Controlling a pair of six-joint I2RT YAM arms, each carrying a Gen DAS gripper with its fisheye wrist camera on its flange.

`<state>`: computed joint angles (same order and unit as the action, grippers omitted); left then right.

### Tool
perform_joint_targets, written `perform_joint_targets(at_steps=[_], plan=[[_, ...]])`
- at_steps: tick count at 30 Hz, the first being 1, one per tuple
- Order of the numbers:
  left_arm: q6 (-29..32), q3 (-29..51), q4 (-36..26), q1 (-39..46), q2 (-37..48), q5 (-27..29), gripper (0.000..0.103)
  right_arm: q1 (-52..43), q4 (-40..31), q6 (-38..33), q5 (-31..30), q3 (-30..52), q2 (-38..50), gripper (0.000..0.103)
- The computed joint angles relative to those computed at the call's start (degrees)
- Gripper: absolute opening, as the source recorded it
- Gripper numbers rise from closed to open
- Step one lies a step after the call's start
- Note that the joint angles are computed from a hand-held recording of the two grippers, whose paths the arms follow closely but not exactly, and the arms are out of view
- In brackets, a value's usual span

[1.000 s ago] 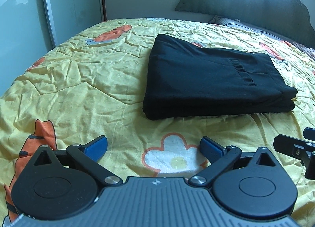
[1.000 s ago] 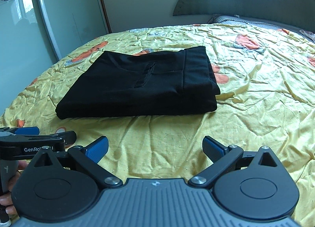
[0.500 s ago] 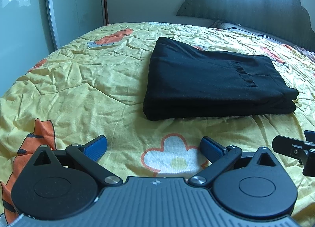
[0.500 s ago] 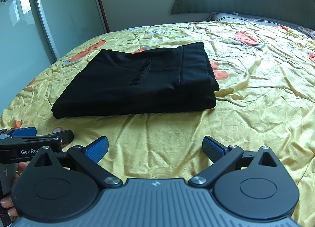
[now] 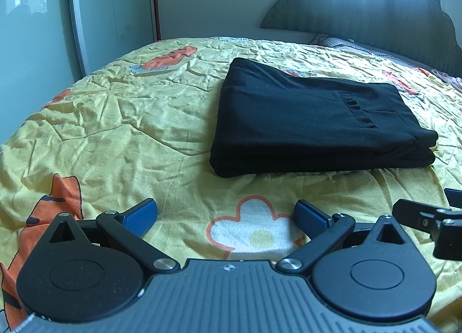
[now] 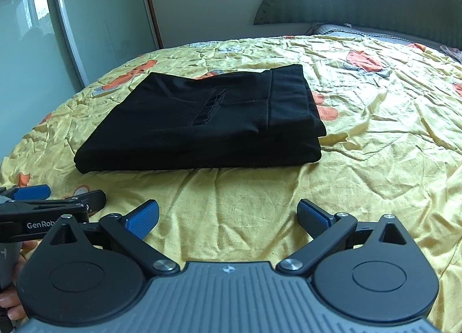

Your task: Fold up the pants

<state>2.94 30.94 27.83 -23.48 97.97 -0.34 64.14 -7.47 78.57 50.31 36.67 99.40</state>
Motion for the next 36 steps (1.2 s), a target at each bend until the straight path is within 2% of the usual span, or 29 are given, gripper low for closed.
perform_joint_targets(at_steps=[17,36], plan=[[-0.15,-0.21,0.4,0.26,0.1,0.45,0.103,0.32,-6.7,-0.08,0.97,5.61,5.2,0.103],[-0.17,-0.31,0.56,0.36,0.16,0.56,0.103,0.32,-7.02,-0.09,0.97,5.85,5.48,0.103]])
